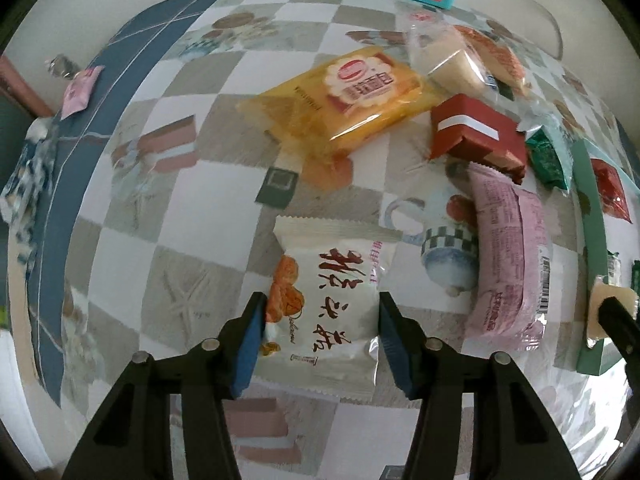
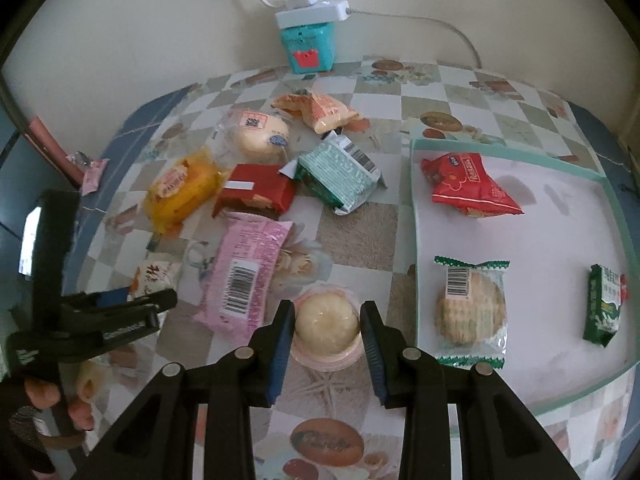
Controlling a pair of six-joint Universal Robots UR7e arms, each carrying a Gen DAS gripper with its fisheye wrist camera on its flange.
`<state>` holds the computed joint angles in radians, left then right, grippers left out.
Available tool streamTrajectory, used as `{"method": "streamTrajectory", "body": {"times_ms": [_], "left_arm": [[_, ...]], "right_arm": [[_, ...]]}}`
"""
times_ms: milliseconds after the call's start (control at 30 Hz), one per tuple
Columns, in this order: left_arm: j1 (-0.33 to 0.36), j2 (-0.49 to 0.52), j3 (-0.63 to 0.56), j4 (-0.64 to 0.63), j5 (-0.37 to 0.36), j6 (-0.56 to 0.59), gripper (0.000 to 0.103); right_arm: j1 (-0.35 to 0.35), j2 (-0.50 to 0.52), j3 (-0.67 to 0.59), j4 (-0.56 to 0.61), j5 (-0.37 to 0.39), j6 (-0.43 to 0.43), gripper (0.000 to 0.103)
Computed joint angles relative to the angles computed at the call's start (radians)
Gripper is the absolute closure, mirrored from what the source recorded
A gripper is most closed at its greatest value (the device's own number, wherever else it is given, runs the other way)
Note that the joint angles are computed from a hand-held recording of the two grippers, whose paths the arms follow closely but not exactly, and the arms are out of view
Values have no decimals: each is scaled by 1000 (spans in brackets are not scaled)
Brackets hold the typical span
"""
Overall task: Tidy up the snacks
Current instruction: 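Grasp the round cake cup with the right gripper while the left gripper grasps the white snack bag, then lift the cake cup with the right gripper while the left gripper carries the white bag over the tray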
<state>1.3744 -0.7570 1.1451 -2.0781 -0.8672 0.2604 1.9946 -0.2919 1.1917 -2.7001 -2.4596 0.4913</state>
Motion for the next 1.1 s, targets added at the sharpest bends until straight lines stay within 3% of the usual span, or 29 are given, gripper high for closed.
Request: {"method": "streamTrajectory", "body": {"times_ms": [167,300,500,733,967,1100], "left_arm": [[7,-18,32,-34,-15,-6,49],[17,-9,34,-106,-37,36,50],[23,-14,15,-101,-51,-50,50],[-7,-106,153,-209,-27,-48,50],[-68,-140,180,-248,0,-74,50],[-108,-119,159,-273,-31,-45,50]], "right_arm": [[-10,4,-16,-19,14,-17,67],[-37,20,-51,-99,52,-95,67],[-53,-18,-20,-147,77,-51,67],[-25,-34,-6,-191,24,-69,67],[-21,-57,17,-248,0,-47,67],[-24,-88,67,-301,-43,-42,67]]}}
